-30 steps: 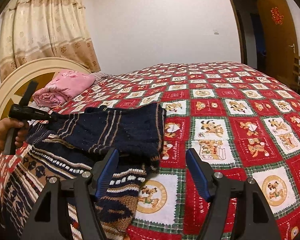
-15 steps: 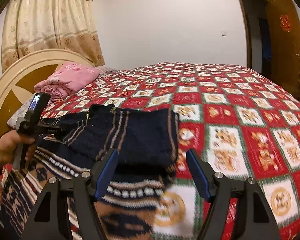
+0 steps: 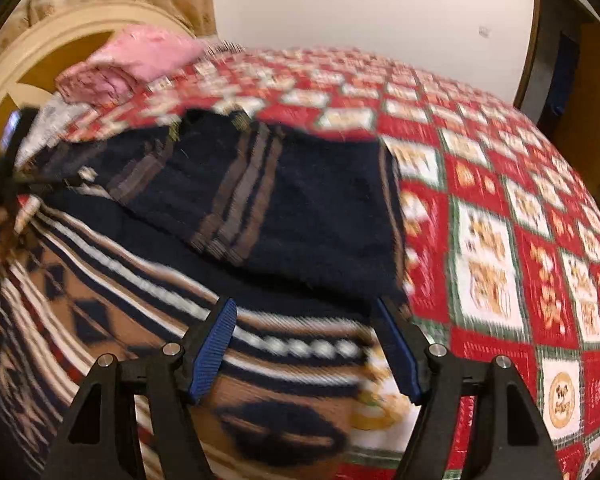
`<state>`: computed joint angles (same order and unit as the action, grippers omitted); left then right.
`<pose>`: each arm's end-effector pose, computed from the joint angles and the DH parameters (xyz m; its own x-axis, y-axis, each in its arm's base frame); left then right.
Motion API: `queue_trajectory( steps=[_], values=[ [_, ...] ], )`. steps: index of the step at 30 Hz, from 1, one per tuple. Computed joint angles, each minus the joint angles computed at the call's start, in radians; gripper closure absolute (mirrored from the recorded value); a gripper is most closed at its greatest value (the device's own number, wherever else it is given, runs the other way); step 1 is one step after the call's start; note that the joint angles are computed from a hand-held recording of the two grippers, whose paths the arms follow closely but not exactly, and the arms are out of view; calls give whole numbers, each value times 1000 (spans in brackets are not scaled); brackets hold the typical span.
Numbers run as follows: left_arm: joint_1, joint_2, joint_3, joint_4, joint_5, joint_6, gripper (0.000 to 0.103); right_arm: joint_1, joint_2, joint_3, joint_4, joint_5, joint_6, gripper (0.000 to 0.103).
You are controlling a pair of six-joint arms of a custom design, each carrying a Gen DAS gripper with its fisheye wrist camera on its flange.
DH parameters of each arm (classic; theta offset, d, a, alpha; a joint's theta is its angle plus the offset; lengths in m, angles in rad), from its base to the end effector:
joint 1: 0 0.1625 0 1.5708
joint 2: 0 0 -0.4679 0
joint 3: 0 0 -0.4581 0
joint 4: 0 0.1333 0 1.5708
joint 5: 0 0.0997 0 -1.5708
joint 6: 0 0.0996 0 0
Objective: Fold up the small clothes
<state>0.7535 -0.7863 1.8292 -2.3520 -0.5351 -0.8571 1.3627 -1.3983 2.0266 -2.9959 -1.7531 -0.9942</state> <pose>-0.3202 -0.6006 0.0231 -0.6547 -0.1565 -0.7395 0.3201 0.8289 -0.4588 -0.0093 -0.6017 0.3570 -0.6310 -0.3934 0.6686 -0.7055 0.6495 -0.2836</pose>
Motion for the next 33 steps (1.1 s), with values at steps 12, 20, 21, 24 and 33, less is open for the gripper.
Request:
queue_trajectory(
  steps=[12,20,21,24,33],
  values=[
    [-36,16,74,-202,-19,73,43,51,157,-51,-145,-159,137,42],
    [-68,-28,171,-282,-25,64,39,91,147,5,-239,-249,55,42],
    [-74,-34,181,-281,-30,48,39,94,135,11,-204,-223,79,42],
    [-100,-42,220,-328,-53,34,38,112,160,25,-218,-270,79,42],
    [-143,-107,313,-322,-20,2,27,94,153,102,-338,-256,74,40]
  ],
)
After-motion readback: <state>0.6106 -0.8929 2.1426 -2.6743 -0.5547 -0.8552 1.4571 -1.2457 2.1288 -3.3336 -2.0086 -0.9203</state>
